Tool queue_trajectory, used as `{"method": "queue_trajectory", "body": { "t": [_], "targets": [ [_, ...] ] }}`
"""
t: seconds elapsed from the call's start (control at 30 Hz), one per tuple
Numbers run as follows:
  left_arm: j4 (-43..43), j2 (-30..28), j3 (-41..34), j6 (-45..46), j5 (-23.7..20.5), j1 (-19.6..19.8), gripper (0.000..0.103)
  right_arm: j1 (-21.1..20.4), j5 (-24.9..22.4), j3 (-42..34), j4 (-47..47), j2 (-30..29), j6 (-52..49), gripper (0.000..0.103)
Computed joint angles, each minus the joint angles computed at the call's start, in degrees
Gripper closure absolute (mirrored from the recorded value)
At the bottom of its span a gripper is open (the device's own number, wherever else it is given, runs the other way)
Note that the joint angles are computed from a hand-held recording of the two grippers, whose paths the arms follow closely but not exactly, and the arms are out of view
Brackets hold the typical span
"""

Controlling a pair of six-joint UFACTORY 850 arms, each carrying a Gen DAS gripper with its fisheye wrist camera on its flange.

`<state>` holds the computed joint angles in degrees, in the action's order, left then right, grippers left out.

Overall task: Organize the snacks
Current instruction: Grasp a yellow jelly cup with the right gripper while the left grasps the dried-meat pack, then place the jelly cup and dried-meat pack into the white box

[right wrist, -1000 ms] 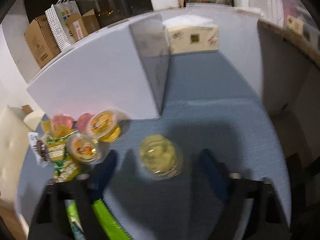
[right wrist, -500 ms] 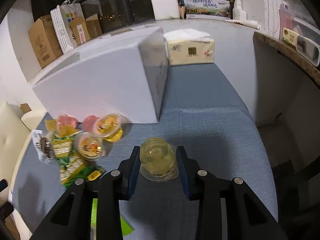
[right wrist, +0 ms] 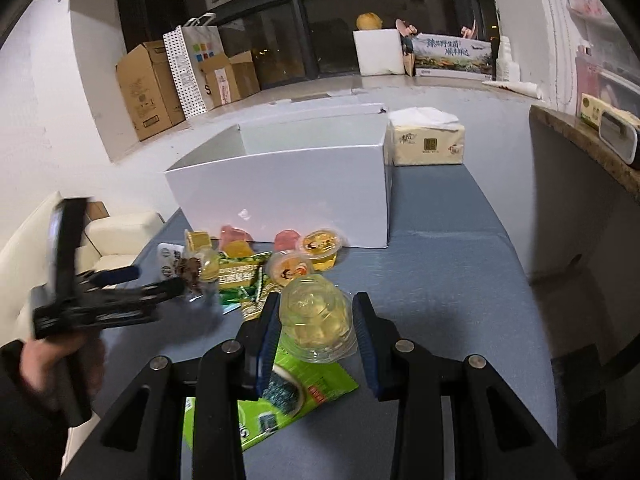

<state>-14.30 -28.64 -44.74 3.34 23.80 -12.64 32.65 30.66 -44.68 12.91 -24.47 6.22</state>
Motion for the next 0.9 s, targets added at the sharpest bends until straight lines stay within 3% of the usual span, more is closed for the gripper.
{"method": "queue_trajectory", "body": {
  "t": [0.13,0.17,0.2,0.27,0.4,0.6,0.9],
  "targets": [
    [-3.1,-3.3,-3.6,1.6,-1.8,-0.3,0.001,0.2,-0.1,0.4,0.3,0.5,0.0,0.064],
    [-2.1,-3.7,-4.0,0.0,-2.1,0.0,0.005,0.2,-0.1,0.5,0.4,0.6,0.0,0.064],
    [1.2,-3.8,-4.1,-3.5,-2.3,0.5,0.02,0.2,0.0,0.7,0.5,0.7,-0.1,0.064],
    [4.7,-3.5,-3.8,-7.1,-1.7,1.0,0.021,0.1,0.0,0.9,0.6,0.8,0.1,0.064],
    [6.5,-1.7,-1.8,-8.4,0.2,1.1,0.04,0.1,-0.1,0.8,-0.5,0.6,1.5,0.064],
    [17.3,1.4,1.6,-17.4,2.5,1.9,0.042,0.9,-0.2,0.1,-1.1,-0.2,1.7,0.064],
    [22.3,10.0,7.3,-20.6,6.5,1.7,0.042,0.9,0.2,-0.7,-3.8,0.8,3.1,0.064]
  ]
}}
